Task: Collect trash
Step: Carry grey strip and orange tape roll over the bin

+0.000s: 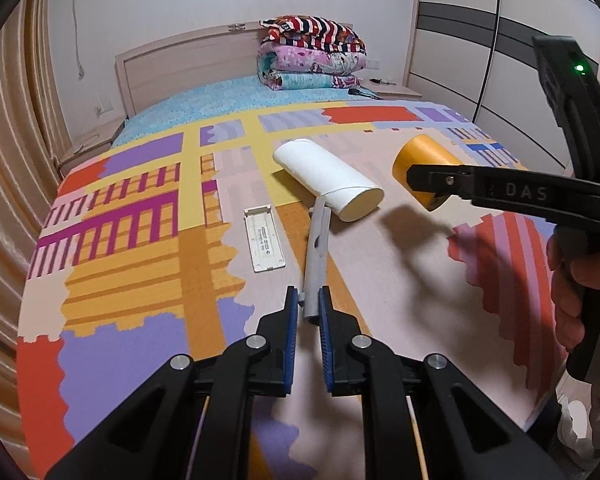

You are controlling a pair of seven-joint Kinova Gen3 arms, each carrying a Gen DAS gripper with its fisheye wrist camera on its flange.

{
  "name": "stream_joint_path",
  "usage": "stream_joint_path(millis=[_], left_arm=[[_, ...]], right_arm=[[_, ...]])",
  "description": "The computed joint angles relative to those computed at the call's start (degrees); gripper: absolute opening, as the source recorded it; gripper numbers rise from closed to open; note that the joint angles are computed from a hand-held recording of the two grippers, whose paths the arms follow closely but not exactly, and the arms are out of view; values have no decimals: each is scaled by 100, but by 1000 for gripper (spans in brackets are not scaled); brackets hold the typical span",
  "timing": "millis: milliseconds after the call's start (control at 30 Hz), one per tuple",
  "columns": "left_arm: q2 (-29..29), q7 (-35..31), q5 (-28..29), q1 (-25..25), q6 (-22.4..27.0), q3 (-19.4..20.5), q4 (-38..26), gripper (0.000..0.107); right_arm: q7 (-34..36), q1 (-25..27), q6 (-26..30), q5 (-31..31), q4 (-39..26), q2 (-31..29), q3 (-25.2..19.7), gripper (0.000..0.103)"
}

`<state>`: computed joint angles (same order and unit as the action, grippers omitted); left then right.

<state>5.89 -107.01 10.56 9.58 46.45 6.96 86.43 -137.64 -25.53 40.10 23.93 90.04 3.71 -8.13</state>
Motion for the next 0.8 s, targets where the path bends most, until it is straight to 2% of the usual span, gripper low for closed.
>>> stream_joint_path(millis=[100, 467, 800], left_arm=[[-210, 21, -71, 37, -43, 1, 155, 10], [-1090, -10, -72, 163, -114, -18, 713, 10], [-1963, -21, 46, 317, -39, -126, 1341, 10]], right_arm=[[-328, -119, -3, 309, 205, -212, -97, 46], [-802, -18, 39, 693, 764, -961, -735, 46], [-364, 247, -76, -43, 1161, -1606, -1151, 46]])
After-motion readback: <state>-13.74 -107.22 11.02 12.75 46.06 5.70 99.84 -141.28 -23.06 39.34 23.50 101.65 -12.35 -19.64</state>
